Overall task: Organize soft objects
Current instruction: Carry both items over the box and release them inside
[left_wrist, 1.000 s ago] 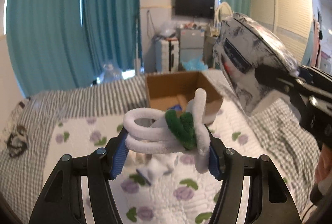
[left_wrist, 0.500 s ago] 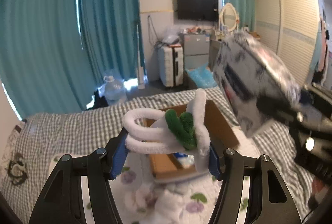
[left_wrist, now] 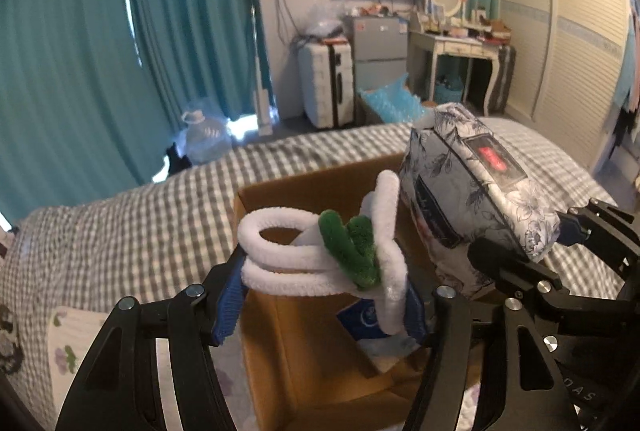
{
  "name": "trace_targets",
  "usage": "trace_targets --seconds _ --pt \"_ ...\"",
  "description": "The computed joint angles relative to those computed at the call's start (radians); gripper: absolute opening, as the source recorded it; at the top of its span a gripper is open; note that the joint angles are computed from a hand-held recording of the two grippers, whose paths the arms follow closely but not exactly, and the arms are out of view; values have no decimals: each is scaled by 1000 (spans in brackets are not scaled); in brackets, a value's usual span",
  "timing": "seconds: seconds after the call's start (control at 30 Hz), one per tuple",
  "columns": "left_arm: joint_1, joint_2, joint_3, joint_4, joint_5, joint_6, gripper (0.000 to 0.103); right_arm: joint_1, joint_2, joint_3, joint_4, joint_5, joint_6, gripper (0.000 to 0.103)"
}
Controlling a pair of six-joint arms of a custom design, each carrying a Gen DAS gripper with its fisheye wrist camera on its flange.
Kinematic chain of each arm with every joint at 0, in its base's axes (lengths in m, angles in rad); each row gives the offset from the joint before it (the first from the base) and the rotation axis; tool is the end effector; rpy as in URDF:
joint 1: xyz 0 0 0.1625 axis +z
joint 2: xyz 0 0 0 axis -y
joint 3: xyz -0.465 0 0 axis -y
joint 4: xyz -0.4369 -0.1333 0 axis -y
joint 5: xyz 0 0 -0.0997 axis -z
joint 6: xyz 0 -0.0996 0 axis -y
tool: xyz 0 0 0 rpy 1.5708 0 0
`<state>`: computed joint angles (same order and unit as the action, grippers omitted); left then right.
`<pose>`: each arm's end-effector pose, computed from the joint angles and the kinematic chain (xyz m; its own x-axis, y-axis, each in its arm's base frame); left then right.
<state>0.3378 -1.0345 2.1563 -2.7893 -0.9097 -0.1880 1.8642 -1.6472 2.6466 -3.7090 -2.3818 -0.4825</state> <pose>-0.4394 -0.3605 0.1000 -0.4874 0.6506 -0.5823 0.8632 0.4596 -0.2091 0.1466 -0.2741 0.3205 -0.6966 0.1959 0.6903 -0.5015 0.5550 -0.6636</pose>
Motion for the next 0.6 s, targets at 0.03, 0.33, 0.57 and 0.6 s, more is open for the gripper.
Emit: trace_targets --seconds 0.03,0.33,0.57,0.6 --pt "4 4 -1 2 0 -8 68 -17 8 7 -23 14 -2 45" --pt "-29 -28 -16 109 58 -64 75 69 -4 20 -119 -57 -6 81" --pt "-102 -119 -39 178 44 -65 75 333 -60 -40 29 -325 39 85" --pt "-107 -121 -46 175 41 -56 75 365 -62 -49 50 -358 56 85"
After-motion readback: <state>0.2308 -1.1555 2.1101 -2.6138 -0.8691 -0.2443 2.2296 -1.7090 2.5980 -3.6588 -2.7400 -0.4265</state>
